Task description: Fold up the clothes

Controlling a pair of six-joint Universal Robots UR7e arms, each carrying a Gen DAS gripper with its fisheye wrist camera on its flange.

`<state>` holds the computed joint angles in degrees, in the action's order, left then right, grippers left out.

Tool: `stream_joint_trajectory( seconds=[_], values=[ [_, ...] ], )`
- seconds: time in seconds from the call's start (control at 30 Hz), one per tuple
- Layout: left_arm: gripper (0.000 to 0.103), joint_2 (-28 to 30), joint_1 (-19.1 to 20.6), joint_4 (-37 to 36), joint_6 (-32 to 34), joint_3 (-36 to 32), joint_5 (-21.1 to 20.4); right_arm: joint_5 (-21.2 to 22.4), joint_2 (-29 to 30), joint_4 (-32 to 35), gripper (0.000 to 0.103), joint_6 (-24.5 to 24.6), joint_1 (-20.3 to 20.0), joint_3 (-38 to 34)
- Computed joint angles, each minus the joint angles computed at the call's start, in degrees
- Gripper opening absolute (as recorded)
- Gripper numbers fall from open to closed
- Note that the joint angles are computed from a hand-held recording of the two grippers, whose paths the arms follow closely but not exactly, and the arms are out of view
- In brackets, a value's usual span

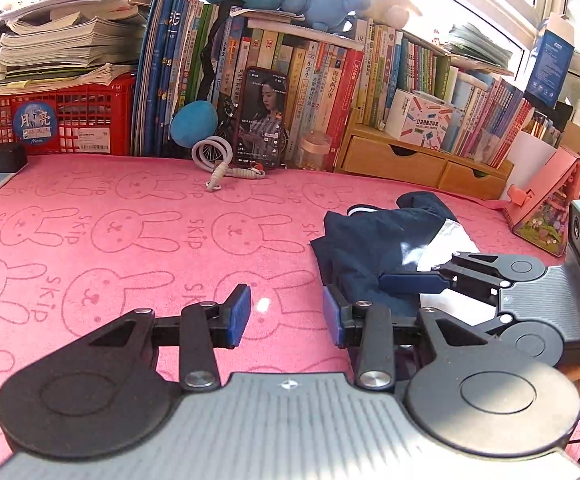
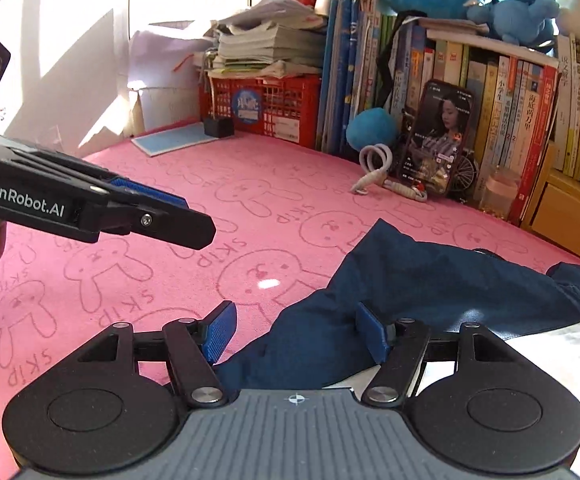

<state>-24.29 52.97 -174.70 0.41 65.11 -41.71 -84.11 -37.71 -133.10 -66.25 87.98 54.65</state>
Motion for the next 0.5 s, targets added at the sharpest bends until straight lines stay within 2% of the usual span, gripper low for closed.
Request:
stream_joint_trajectory(
  seconds=[0.1,0.17,0.3,0.37,0.4,0.5],
  values=[
    [0.041,-0.7,-0.9,-0.9,-0.1,3.0,-0.9,2.7,-5.5,-2.9,0.066,1.7,-1.6,5.6],
    [0.041,-0.2,-1.3,-1.0,0.7,3.6,-1.6,2.8,-8.7,-6.3,0.066,1.5,-2.7,9.3],
    [0.046,2.1,-1.6,1.1,2.0,2.3,-0.7,-0.2,-13.4,-11.8,0.066,2.0,-4.9,15.1],
    [0.047,3.4,-1.5,3.3,1.3,1.3,2.7,-1.9,-14.7,-13.4,0.066,2.6,-6.1,16.8],
    [0.050,3.7,-1.4,3.8,0.9,1.2,3.7,-2.8,-15.0,-14.3,0.066,2.7,-6.5,17.4],
    [0.055,3.7,-1.1,3.3,0.9,2.1,4.3,-5.3,-16.1,-17.9,0.067,3.5,-8.2,20.0]
  ],
)
